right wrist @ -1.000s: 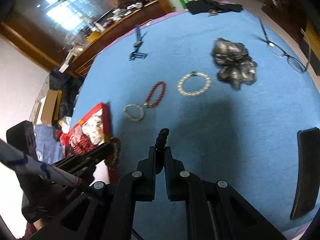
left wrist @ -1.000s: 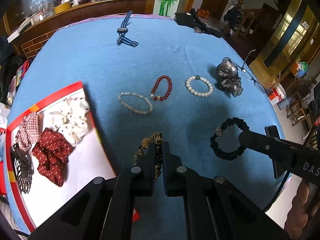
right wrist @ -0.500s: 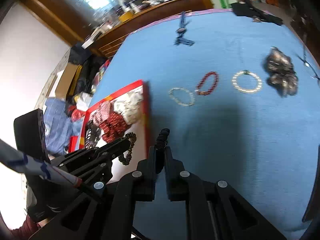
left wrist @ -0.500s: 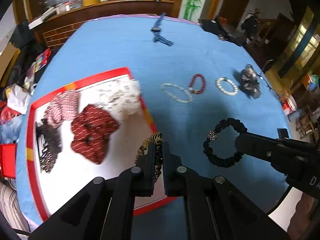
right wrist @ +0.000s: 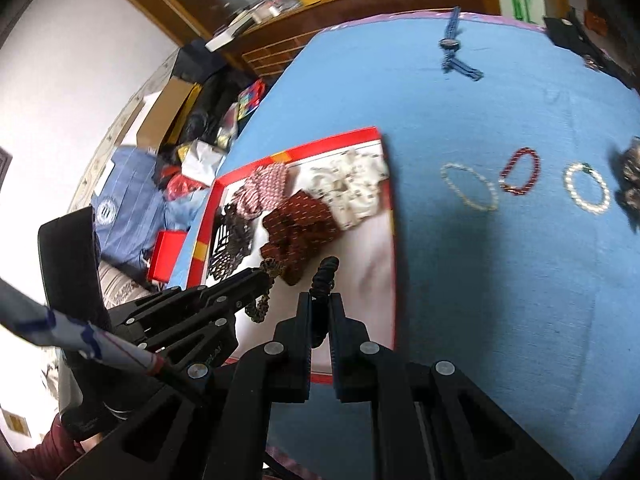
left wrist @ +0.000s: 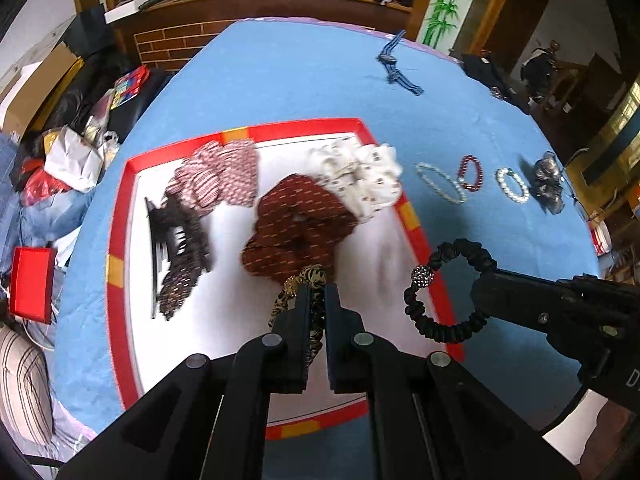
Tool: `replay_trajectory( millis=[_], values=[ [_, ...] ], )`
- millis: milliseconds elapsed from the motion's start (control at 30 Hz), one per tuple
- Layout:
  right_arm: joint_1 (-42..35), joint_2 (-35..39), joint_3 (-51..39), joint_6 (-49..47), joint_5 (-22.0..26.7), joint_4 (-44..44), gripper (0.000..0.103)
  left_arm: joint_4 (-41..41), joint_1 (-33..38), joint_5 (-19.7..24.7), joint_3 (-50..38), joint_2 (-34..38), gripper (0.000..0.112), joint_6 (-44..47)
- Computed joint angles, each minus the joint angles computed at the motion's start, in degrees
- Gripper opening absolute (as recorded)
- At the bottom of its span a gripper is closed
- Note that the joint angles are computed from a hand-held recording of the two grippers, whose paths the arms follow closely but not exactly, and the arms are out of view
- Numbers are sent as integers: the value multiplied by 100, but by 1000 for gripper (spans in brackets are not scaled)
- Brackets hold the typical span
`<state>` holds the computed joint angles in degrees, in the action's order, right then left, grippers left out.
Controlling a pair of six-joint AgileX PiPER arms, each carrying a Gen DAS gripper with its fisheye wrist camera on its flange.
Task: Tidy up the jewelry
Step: 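Carry both bracelets onto the white tray and open both tools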
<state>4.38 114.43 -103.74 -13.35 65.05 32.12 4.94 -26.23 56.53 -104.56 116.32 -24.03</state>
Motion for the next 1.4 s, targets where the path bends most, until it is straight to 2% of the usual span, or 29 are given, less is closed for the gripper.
replay_trajectory(
  millis=[467,933,1300,1400],
  values=[
    [510,724,-642,583,40,-491,9,-110,527,-281,698,13,6,188],
    [680,1454,-1554,1292,144,-1251,9,-230,734,-106,5,595,6,588],
    [701,1612,-1833,1496,303,-1496,11,-386,776,-75,-193,674,7,638],
    [663,1528,-1753,1457,290,-1441,17,-410,772,-58,-217,664,8,614]
  ],
)
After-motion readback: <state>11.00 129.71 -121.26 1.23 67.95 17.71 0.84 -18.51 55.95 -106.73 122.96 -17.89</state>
